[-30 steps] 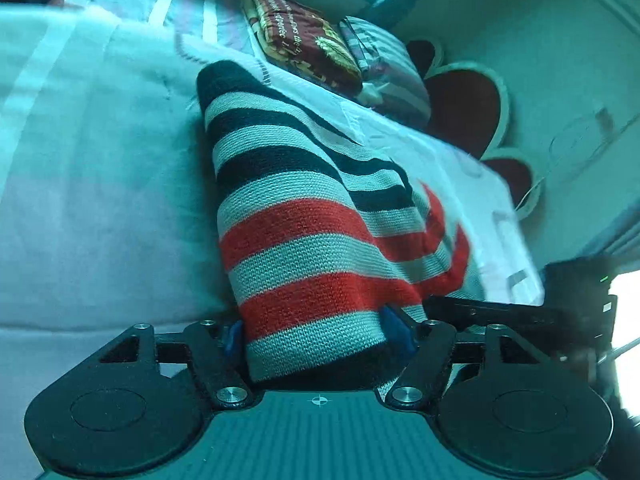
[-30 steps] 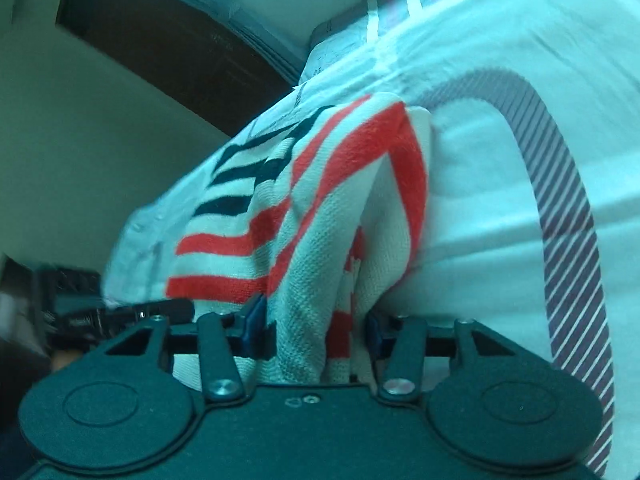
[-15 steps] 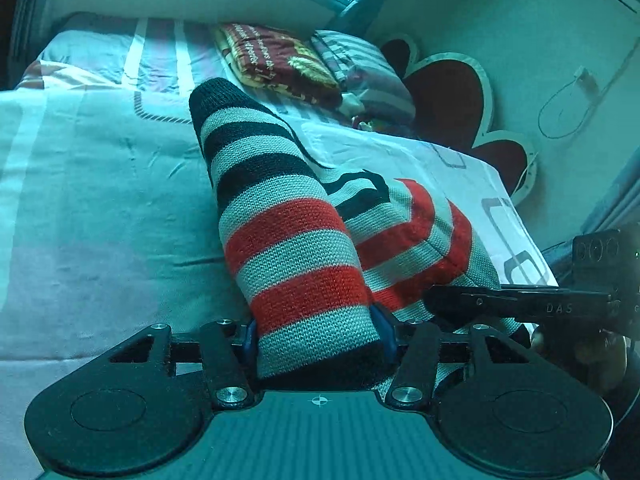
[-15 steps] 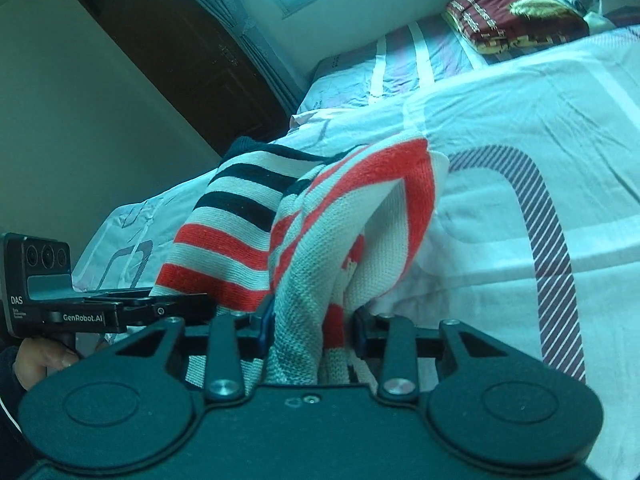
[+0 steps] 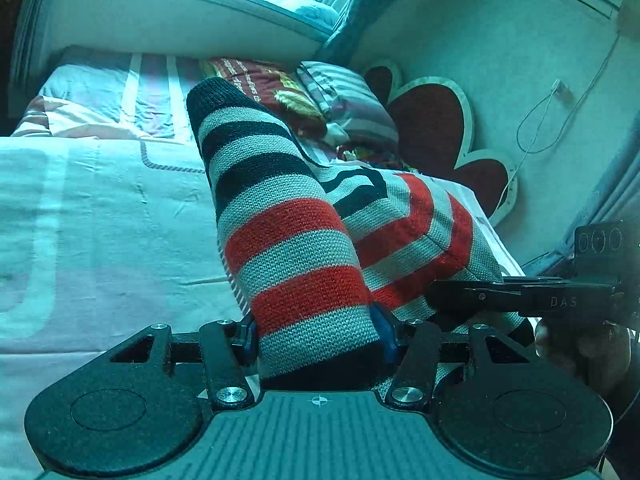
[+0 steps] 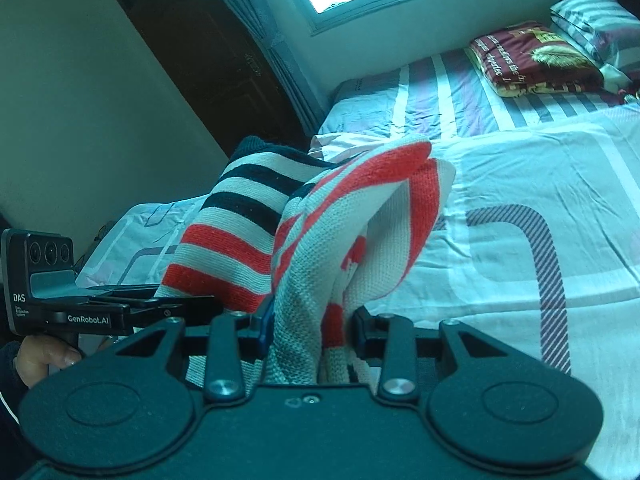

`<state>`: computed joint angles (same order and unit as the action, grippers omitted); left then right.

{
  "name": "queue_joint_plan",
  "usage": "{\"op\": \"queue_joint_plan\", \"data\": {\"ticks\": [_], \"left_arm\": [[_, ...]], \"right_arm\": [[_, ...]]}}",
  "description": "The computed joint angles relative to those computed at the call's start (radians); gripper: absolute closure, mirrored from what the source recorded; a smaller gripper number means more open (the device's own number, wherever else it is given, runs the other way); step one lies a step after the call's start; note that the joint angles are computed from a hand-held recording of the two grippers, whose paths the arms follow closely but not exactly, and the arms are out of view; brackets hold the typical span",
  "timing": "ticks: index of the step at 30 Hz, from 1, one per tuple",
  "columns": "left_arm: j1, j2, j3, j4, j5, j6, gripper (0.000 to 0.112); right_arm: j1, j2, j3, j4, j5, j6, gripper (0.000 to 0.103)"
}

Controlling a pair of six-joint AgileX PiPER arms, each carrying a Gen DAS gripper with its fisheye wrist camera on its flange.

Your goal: Fold small clothes

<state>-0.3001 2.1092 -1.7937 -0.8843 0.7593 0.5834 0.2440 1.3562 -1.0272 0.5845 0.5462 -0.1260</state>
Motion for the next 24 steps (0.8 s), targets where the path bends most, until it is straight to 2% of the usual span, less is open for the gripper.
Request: {"op": "queue_joint_plan", "data": {"ticks": [5, 13, 17, 24], "left_arm": [[0.071, -0.126, 0.136, -0.034, -0.001, 0.067, 0.058], [0.272, -0.317, 0.388, -0.098, 0.019, 0.202, 0.058], [0.385, -0.352, 0.447, -0.110, 0.053, 0.259, 0.058], [0.545, -0.330, 0.476, -0.068, 0.114, 0.316, 0.058]], "right_arm": [[0.119, 0.038, -0.094, -0.121, -0.002, 0.149, 0.067], [0.305, 0.227, -0.290, -0.204, -0.036, 0.260, 0.067], [0.373, 0.343, -0.401, -0.200, -0.047, 0.274, 0.067], [0.470, 0.553, -0.604, -0.216, -0.053, 0.354, 0.067]]}}
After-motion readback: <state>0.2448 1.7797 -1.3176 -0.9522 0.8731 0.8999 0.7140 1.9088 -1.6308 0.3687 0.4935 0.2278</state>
